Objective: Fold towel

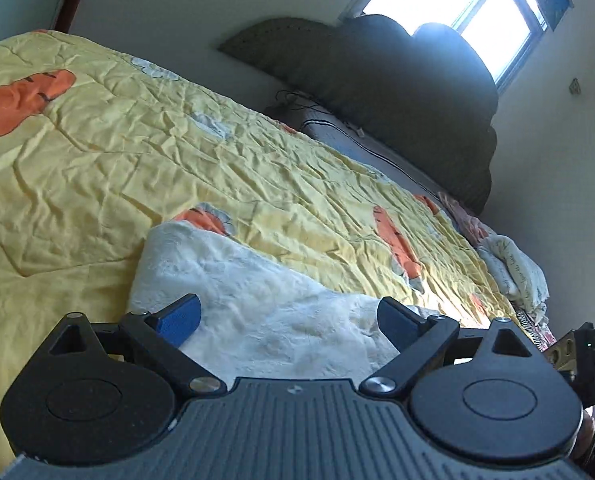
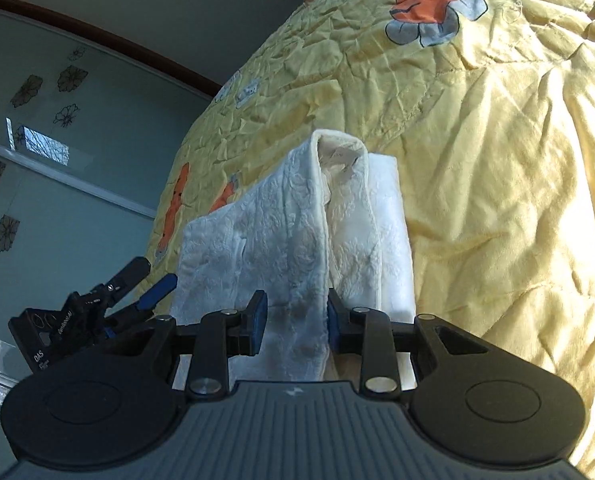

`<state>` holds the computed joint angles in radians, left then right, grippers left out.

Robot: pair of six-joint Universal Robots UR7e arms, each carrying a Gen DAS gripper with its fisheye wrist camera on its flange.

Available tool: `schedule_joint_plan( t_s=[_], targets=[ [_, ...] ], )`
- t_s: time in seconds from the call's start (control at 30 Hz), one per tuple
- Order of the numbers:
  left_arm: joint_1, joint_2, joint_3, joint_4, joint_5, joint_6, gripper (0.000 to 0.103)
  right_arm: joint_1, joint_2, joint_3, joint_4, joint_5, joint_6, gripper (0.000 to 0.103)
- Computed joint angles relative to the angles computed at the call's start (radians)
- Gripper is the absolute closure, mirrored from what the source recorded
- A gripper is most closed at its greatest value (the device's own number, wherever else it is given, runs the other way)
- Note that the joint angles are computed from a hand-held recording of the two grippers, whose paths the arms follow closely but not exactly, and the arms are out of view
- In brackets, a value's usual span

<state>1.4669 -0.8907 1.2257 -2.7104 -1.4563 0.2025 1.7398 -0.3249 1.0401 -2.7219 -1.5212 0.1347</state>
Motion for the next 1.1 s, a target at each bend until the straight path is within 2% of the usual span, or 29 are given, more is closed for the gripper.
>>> schedule_joint_plan(
  t_s=[0.07, 0.17, 0.27, 0.37, 0.47, 0.57, 1.1],
  targets=[
    [-0.004, 0.026, -0.033, 0.022, 0.004, -0.02, 0.007, 0.004, 0.01, 0.003, -0.023, -0.012, -0.016, 0.091],
    [-0.007, 0.05, -0.074, 0.055, 0.009, -0.052, 0.007, 0.009, -0.001, 0.026, -0.061, -0.001, -0.051, 0.095],
    [-0.005, 0.063, -0.112, 0.112, -0.021, -0.056, 0.004, 0.007, -0.033, 0.071, -0.106, 0.05, -0.065, 0.095],
    [0.001, 0.095, -0.152, 0.186, 0.002, -0.05, 0.002, -0.011, -0.044, 0.096, -0.088, 0.017, -0.05, 0.095],
    [0.002, 0.093, -0.096, 0.087, 0.012, 0.029, 0.001, -0.031, -0.039, 0.116, -0.12, 0.059, -0.005, 0.095],
    [-0.01, 0.083, -0.057, 0.046, 0.048, 0.103, 0.001, -0.036, -0.047, 0.128, -0.121, 0.078, 0.005, 0.095],
    [-0.003, 0.081, -0.056, 0.041, 0.028, 0.093, 0.001, -0.044, -0.045, 0.138, -0.138, 0.09, 0.038, 0.095]
  ],
)
